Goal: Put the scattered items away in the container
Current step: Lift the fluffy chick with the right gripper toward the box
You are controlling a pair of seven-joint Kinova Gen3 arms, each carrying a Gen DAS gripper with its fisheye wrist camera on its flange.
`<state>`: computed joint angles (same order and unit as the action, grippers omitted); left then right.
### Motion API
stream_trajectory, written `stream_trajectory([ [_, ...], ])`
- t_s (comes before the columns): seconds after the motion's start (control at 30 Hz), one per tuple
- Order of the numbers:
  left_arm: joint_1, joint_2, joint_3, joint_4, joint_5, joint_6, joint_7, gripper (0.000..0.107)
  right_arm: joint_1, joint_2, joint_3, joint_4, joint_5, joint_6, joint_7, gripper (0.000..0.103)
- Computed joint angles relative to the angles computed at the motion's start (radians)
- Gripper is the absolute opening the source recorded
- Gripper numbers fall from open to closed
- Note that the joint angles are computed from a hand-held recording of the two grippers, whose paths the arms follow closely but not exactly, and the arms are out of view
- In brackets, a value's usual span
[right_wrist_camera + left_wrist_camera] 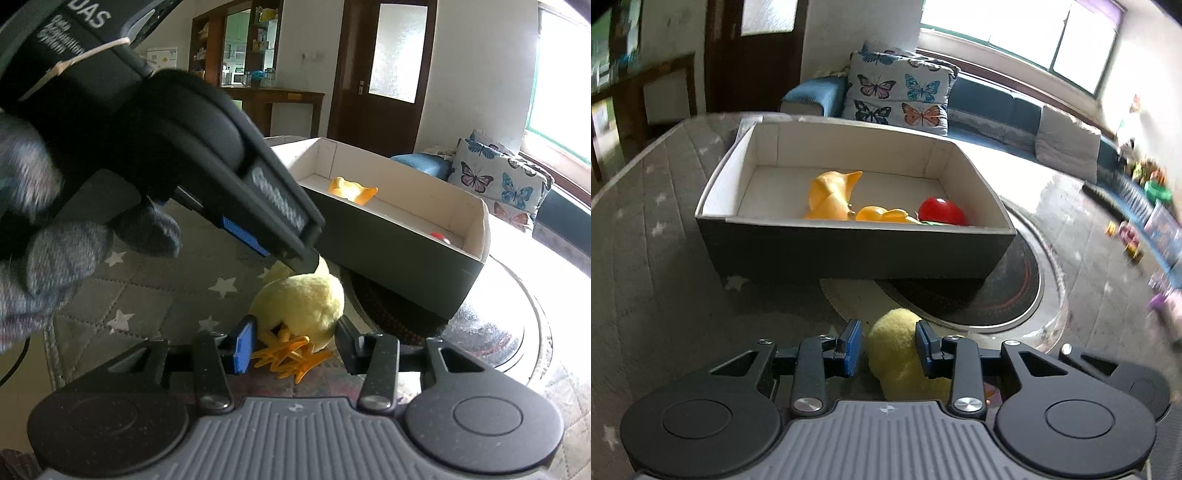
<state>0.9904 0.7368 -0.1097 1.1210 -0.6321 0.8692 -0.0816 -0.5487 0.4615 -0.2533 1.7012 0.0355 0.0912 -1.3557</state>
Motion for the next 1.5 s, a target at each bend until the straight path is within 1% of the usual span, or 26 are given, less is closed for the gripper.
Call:
stream_trajectory([
  [0.27, -0.04, -0.06, -0.006, 0.122, 0.028, -0.155, 0.094, 0.035, 0.013, 0.007, -0.008, -0.021, -0.01, 0.017, 0.004, 0.046],
  [0.4, -0.065, -0.078, -0.016, 0.18, 0.069, -0.255, 0.154, 0.036, -0.016, 0.006, 0.027, -0.022, -0.01, 0.008, -0.011, 0.047],
  [0.6, -0.079, -0.087, -0.049, 0.229, 0.13, -0.364, 0.224, 0.036, 0.028, 0.014, -0.02, -0.031, -0.016, 0.015, -0.004, 0.047],
  [0.7, -0.089, -0.072, -0.046, 0.202, 0.164, -0.349, 0.217, 0.038, 0.062, 0.025, -0.051, -0.051, -0.033, 0.035, -0.01, 0.049],
  [0.77, -0.097, -0.06, -0.044, 0.181, 0.187, -0.336, 0.219, 0.038, 0.129, 0.04, -0.12, -0.077, -0.066, 0.066, 0.01, 0.052],
  [0.9, -0.111, -0.048, -0.042, 0.164, 0.232, -0.33, 0.242, 0.039, 0.213, 0.066, -0.202, -0.114, -0.132, 0.102, 0.046, 0.053],
  [1.0, -0.112, -0.046, -0.053, 0.172, 0.255, -0.347, 0.277, 0.039, 0.281, 0.09, -0.268, -0.142, -0.194, 0.145, 0.089, 0.053],
  [1.1, -0.119, -0.049, -0.055, 0.184, 0.28, -0.365, 0.303, 0.04, 0.338, 0.119, -0.316, -0.179, -0.265, 0.2, 0.135, 0.053],
  [1.17, -0.124, -0.05, -0.055, 0.186, 0.299, -0.367, 0.32, 0.04, 0.354, 0.131, -0.323, -0.201, -0.305, 0.234, 0.156, 0.053],
  [1.27, -0.131, -0.049, -0.047, 0.173, 0.314, -0.347, 0.325, 0.04, 0.39, 0.159, -0.34, -0.247, -0.375, 0.304, 0.188, 0.053],
  [1.33, -0.129, -0.049, -0.047, 0.169, 0.312, -0.342, 0.327, 0.039, 0.391, 0.173, -0.331, -0.271, -0.412, 0.341, 0.199, 0.053],
  [1.5, -0.126, -0.054, -0.046, 0.17, 0.308, -0.335, 0.334, 0.038, 0.39, 0.188, -0.308, -0.283, -0.491, 0.378, 0.245, 0.05],
])
